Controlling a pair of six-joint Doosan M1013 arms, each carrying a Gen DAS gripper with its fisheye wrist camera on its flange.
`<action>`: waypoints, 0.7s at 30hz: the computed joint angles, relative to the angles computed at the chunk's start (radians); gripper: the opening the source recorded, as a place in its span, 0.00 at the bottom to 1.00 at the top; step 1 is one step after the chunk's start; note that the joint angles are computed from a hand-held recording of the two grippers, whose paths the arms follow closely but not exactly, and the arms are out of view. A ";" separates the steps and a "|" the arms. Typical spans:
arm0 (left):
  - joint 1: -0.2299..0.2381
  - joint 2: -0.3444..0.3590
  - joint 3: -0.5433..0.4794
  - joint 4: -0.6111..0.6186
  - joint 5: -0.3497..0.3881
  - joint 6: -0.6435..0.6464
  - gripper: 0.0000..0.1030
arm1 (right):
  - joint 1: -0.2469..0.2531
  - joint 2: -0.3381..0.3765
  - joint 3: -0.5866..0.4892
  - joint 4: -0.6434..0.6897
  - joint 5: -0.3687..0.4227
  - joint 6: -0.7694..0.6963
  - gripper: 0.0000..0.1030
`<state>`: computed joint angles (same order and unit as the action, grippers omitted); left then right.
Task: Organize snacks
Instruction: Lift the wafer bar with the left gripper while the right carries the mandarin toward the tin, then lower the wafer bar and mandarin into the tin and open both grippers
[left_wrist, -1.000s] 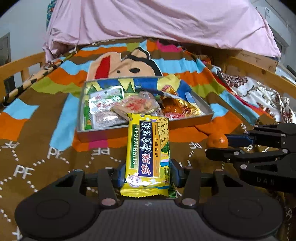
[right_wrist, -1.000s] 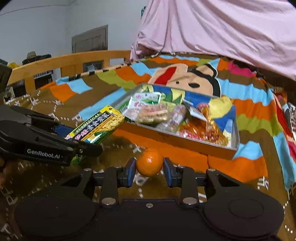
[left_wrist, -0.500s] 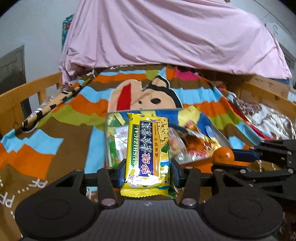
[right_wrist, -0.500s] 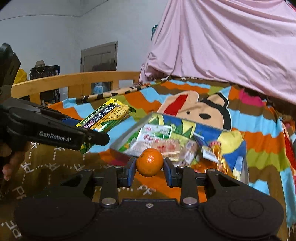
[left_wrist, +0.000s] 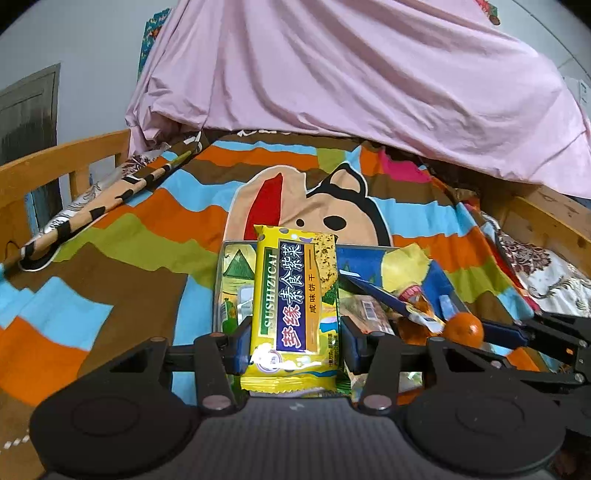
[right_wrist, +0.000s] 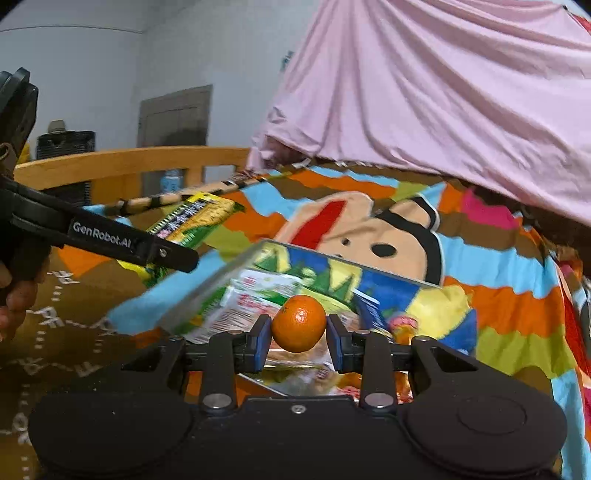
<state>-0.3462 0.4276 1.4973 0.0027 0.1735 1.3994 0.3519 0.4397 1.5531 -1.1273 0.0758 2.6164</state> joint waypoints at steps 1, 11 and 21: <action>0.000 0.010 -0.009 0.000 0.002 -0.001 0.50 | -0.003 0.007 -0.005 0.001 0.010 0.010 0.33; -0.004 0.107 -0.105 0.040 0.055 -0.047 0.50 | -0.025 0.064 -0.039 0.357 0.061 -0.311 0.33; -0.011 0.141 -0.132 0.108 0.087 -0.125 0.50 | -0.032 0.088 -0.059 0.631 0.100 -0.560 0.33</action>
